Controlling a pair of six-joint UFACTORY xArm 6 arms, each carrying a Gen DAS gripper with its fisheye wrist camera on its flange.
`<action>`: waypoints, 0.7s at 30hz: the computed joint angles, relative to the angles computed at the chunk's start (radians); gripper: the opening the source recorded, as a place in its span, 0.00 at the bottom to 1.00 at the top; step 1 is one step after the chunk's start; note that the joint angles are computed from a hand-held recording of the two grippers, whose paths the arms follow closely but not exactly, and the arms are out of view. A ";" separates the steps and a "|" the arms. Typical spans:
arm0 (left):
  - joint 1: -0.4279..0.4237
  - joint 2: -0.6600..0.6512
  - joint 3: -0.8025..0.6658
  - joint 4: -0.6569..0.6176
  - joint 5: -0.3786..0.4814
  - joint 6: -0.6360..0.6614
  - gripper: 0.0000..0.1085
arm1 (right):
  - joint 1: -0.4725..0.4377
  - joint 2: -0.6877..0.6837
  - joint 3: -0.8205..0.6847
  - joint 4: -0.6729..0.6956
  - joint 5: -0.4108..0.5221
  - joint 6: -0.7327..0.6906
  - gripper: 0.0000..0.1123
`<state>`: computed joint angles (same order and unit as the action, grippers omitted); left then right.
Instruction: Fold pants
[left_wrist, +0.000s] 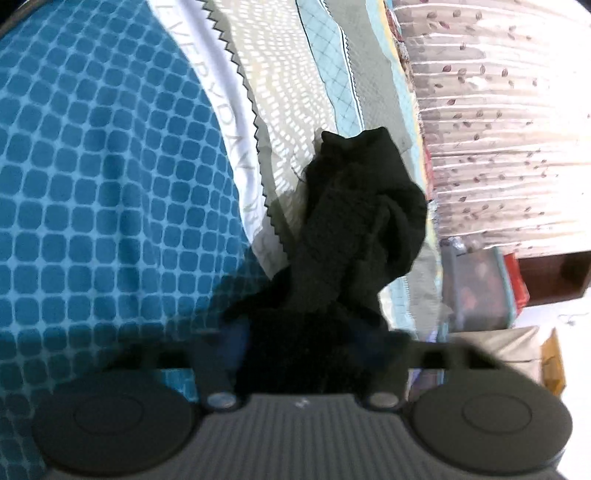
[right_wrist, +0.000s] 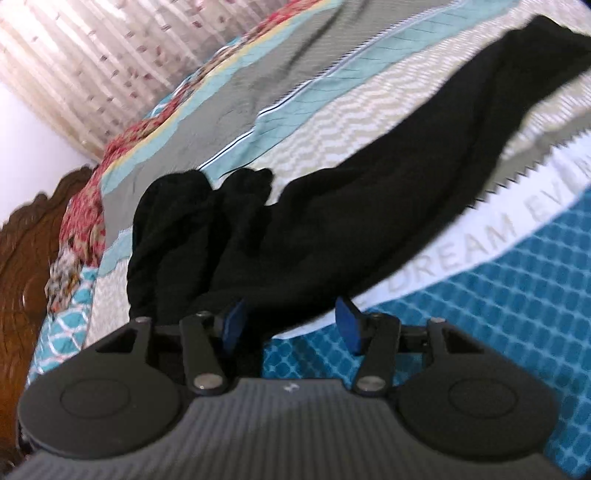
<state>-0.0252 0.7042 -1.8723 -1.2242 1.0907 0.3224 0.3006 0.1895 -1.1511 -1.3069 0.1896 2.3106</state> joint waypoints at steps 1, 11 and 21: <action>-0.002 -0.005 0.003 0.006 -0.008 0.001 0.19 | -0.004 -0.006 0.007 -0.018 -0.001 0.031 0.50; -0.004 -0.283 0.290 -0.037 -0.387 0.346 0.12 | 0.001 -0.005 -0.009 -0.079 -0.017 0.072 0.51; 0.032 -0.337 0.398 0.146 -0.405 0.206 0.33 | -0.002 0.021 -0.022 -0.044 -0.053 0.028 0.51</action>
<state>0.0065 0.3674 -1.4741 -1.0778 0.6859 0.5286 0.2987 0.2104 -1.1730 -1.3505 0.1364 2.3390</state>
